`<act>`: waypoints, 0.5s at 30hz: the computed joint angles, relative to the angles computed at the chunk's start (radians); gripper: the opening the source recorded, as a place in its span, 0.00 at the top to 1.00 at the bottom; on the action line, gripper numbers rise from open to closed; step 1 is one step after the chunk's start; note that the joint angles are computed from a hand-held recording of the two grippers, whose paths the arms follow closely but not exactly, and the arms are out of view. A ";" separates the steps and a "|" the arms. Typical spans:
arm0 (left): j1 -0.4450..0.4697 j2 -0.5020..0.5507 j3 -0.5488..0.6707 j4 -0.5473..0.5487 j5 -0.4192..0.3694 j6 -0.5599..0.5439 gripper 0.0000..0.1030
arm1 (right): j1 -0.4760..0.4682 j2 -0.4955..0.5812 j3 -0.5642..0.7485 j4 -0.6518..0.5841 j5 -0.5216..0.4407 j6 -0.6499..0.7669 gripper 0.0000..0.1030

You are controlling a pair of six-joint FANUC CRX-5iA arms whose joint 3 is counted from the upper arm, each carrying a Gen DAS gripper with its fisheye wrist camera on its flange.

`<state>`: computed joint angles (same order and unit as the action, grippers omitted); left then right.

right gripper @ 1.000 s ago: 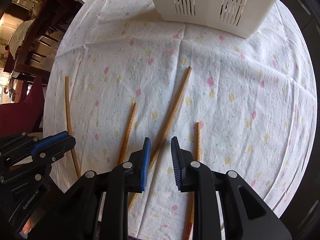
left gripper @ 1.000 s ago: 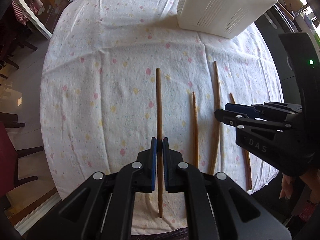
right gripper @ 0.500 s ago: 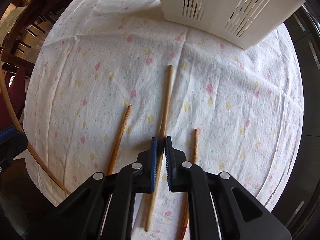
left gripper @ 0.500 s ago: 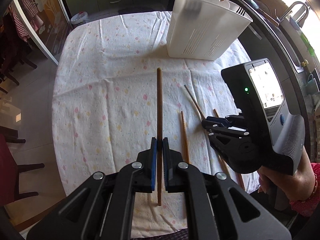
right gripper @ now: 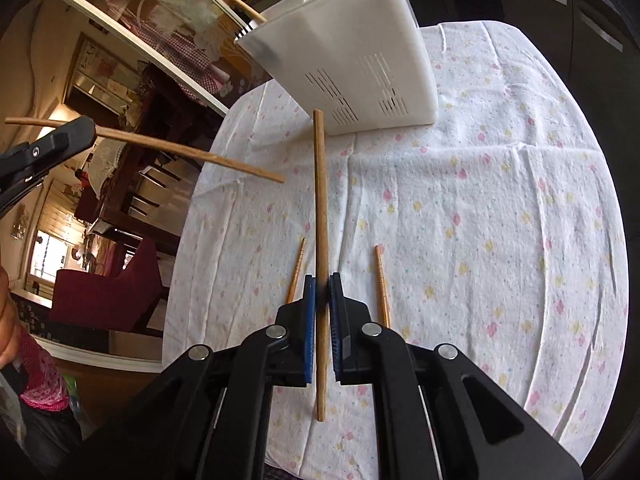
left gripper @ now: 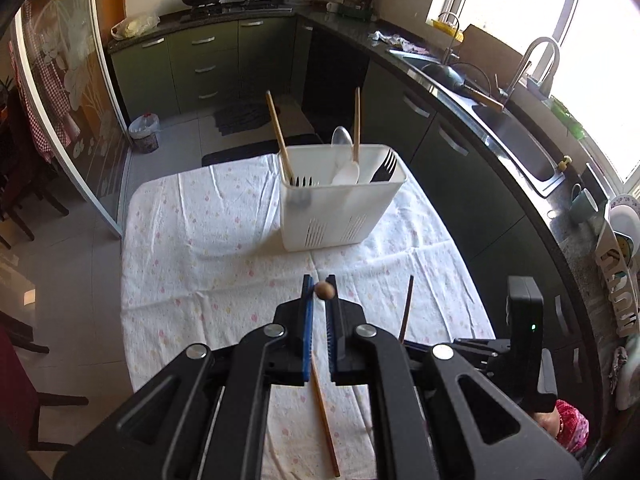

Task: Organize utensils
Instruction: 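Drop the chopstick into the caddy with the left gripper while the right gripper carries its chopstick over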

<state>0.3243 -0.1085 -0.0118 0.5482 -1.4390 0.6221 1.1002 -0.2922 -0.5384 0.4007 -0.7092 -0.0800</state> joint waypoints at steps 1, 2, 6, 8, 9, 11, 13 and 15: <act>-0.010 0.003 0.017 0.019 0.004 0.012 0.94 | 0.012 -0.026 -0.025 0.032 0.003 -0.039 0.93; -0.022 0.006 0.032 0.038 0.012 0.020 0.94 | 0.026 -0.063 -0.050 0.060 -0.010 -0.072 0.93; -0.075 0.006 0.072 0.081 0.095 0.061 0.94 | 0.068 -0.168 -0.115 0.119 -0.049 -0.147 0.93; -0.103 0.012 0.092 0.084 0.134 0.084 0.94 | 0.085 -0.199 -0.133 0.139 -0.064 -0.174 0.93; -0.116 0.016 0.100 0.088 0.150 0.094 0.94 | 0.091 -0.213 -0.142 0.146 -0.067 -0.184 0.93; -0.142 0.027 0.115 0.088 0.183 0.107 0.94 | 0.106 -0.244 -0.162 0.162 -0.083 -0.201 0.93; -0.162 0.045 0.131 0.095 0.206 0.131 0.94 | 0.113 -0.261 -0.177 0.176 -0.081 -0.221 0.93; -0.182 0.059 0.145 0.083 0.239 0.154 0.94 | 0.124 -0.273 -0.184 0.186 -0.091 -0.232 0.93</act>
